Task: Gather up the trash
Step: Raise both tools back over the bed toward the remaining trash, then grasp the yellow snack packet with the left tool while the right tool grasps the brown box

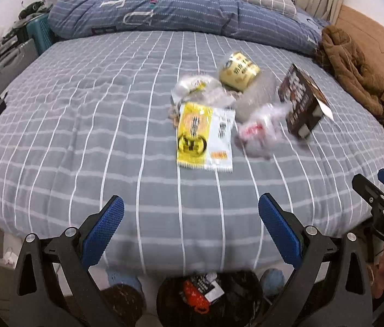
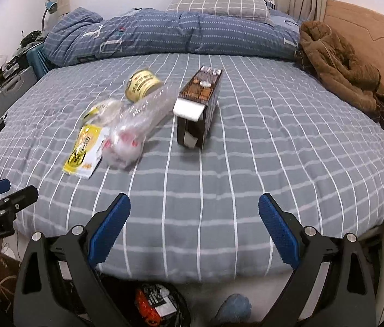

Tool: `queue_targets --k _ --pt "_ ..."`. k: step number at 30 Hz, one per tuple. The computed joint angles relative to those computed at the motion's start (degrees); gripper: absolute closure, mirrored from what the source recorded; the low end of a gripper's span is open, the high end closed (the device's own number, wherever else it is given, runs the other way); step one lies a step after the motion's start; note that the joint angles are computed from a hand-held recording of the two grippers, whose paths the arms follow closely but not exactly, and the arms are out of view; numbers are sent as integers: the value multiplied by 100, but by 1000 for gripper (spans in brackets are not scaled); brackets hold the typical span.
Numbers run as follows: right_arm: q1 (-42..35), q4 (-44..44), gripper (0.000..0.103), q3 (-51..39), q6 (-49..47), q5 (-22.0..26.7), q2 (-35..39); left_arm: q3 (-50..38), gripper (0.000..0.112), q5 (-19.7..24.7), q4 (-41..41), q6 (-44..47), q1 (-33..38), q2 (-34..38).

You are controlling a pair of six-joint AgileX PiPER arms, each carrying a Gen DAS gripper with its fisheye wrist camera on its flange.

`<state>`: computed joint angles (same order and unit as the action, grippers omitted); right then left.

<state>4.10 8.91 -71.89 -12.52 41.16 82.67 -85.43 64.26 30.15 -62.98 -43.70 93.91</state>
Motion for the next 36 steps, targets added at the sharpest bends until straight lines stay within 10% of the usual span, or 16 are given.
queue_targets --k 25,36 --pt "421 -586 12 -4558 906 1117 3429 -2218 15 -389 -1206 1996 1403 2370" --pt "386 -562 22 -5894 1209 2016 4321 -2674 40 -226 -1466 2380 1594 2716"
